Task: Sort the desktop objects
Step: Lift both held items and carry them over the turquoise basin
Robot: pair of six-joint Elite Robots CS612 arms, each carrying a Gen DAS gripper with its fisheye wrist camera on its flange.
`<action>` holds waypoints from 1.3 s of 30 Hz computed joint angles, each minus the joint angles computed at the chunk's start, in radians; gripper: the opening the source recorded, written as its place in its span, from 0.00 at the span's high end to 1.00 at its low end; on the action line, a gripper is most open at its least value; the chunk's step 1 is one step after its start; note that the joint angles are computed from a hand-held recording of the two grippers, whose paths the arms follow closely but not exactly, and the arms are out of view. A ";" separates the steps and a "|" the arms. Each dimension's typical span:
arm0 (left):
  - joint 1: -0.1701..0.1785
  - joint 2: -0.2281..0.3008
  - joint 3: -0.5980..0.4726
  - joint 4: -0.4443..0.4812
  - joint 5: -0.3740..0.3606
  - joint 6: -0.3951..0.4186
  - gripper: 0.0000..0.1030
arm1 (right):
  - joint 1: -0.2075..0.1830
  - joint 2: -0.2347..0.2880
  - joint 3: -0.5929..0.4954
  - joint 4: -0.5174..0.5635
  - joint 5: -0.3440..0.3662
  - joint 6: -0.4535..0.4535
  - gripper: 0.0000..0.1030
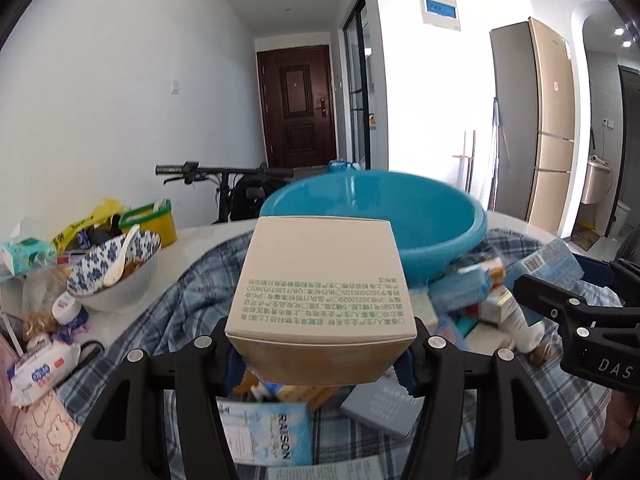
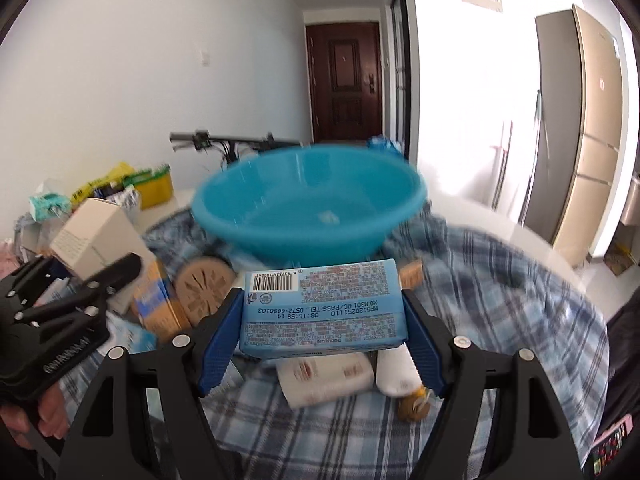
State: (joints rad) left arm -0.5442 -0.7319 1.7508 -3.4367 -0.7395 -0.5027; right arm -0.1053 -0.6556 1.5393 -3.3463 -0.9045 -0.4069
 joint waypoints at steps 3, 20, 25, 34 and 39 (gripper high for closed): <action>-0.006 -0.003 -0.018 -0.045 0.031 0.063 0.41 | -0.003 -0.008 0.000 -0.043 0.020 0.024 0.28; 0.019 -0.050 -0.096 -0.409 0.086 0.388 0.41 | -0.007 -0.061 -0.064 -0.331 0.114 0.236 0.28; 0.021 -0.044 -0.137 -0.591 0.117 0.498 0.41 | -0.013 -0.052 -0.121 -0.484 0.143 0.428 0.28; 0.006 0.008 -0.252 -0.917 0.209 0.814 0.41 | -0.002 -0.032 -0.138 -0.719 -0.010 0.620 0.28; 0.004 0.004 -0.224 -0.870 0.152 0.748 0.41 | -0.008 -0.003 -0.166 -0.709 0.038 0.668 0.28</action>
State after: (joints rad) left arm -0.5402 -0.7279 1.5268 -4.3063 -0.5870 0.2453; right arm -0.1138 -0.6584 1.3737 -4.0558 -0.8663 0.2614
